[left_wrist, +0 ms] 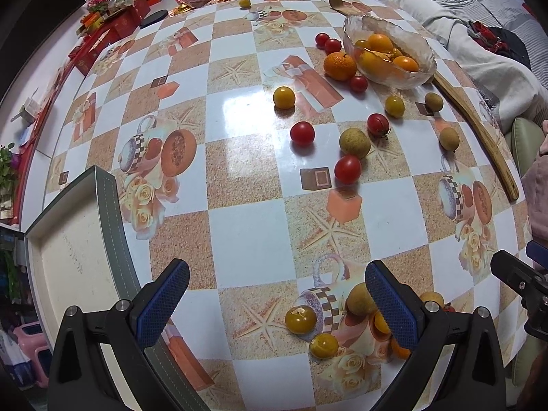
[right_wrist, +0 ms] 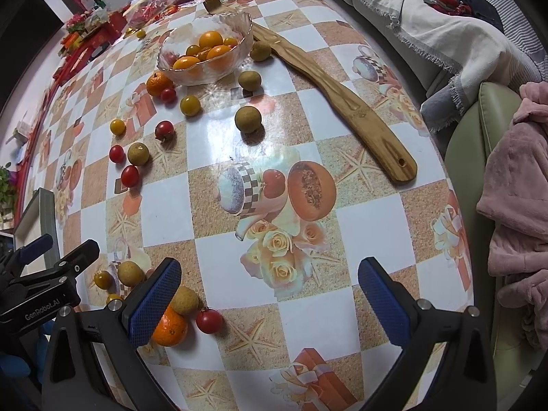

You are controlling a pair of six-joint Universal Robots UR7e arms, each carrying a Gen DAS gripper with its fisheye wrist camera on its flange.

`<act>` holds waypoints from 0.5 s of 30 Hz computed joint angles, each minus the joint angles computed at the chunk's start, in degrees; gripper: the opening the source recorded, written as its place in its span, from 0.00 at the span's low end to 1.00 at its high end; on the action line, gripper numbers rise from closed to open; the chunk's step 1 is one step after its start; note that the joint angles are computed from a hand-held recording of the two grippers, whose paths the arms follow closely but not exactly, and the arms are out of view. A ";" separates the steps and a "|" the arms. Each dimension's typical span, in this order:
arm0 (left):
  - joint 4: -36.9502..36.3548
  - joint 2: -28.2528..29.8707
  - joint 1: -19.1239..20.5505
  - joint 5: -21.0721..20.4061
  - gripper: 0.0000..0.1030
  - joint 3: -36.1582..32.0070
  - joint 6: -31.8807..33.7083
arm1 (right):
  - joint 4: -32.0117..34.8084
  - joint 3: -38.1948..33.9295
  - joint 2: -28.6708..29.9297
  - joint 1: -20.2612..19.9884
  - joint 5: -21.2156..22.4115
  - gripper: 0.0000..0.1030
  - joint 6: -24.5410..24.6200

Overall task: Organize fruits
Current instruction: 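Move both tools over the table toward the scattered loose fruits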

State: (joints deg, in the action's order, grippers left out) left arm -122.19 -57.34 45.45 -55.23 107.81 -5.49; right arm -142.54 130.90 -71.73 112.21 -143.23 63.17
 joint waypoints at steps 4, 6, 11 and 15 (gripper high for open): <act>-0.69 0.78 -0.12 0.18 1.00 -0.46 0.29 | -1.55 0.35 -0.40 -0.59 0.05 1.00 -1.53; -1.19 1.31 -0.16 0.17 1.00 -0.77 0.29 | -2.10 0.40 -0.55 -0.92 -0.09 1.00 -2.38; -3.17 3.04 -0.38 0.48 1.00 -1.31 1.21 | -4.26 0.27 -0.49 -2.14 0.12 1.00 -5.52; -5.71 4.63 -0.82 1.09 1.00 -1.35 2.46 | -6.68 0.00 -0.36 -3.51 0.23 1.00 -9.21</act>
State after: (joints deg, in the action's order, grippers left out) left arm -127.90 -52.71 44.63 -54.15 106.47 -3.03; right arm -149.21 130.91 -72.10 108.70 -142.99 53.96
